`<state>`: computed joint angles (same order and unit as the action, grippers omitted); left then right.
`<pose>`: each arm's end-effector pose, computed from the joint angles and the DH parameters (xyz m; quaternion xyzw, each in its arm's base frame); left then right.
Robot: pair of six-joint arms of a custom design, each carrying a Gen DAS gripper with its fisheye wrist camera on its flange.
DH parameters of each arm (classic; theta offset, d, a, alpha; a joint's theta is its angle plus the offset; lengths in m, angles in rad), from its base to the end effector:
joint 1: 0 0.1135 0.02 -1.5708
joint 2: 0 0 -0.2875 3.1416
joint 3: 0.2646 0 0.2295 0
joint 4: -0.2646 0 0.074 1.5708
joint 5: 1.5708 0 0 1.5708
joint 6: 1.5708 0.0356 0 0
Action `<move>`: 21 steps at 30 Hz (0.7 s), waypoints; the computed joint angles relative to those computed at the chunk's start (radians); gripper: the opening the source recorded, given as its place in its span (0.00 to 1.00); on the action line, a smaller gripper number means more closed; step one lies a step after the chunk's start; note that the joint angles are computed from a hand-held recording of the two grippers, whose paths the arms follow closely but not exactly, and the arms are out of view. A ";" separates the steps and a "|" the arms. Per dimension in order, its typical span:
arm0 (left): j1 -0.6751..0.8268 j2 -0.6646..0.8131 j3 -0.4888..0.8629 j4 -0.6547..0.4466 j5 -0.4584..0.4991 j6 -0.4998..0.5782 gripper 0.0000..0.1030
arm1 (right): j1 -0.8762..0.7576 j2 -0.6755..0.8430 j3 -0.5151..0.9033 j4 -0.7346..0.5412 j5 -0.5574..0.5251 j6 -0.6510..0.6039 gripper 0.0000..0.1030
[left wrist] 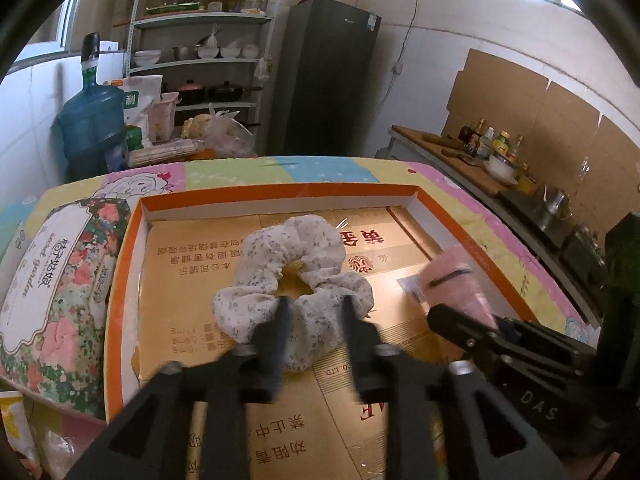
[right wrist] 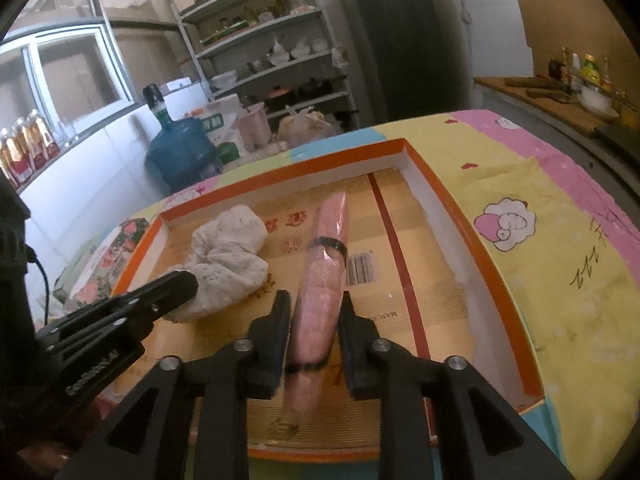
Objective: Organize soft objects
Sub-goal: 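Release the scrunchie with the left tool while the right tool releases the pink package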
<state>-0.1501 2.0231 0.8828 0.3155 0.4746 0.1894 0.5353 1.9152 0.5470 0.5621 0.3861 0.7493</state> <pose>0.3578 -0.0706 0.1182 0.2373 0.8777 -0.2119 0.3584 0.2601 0.1387 0.1020 0.1684 0.8977 0.0768 0.3998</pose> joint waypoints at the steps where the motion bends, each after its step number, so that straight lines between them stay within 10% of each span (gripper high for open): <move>1: 0.001 -0.005 -0.006 0.006 0.004 -0.003 0.46 | 0.001 0.001 0.003 -0.002 0.002 -0.001 0.31; 5: 0.004 -0.036 -0.040 0.041 -0.011 -0.005 0.53 | 0.015 -0.002 0.010 -0.018 0.028 0.002 0.51; 21: 0.042 -0.138 -0.115 0.025 -0.016 0.012 0.57 | 0.111 -0.070 0.009 -0.133 0.184 0.096 0.63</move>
<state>-0.1077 1.8848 0.7680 0.3401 0.4587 0.2012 0.6465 1.8453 0.5556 0.4287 0.5703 0.8453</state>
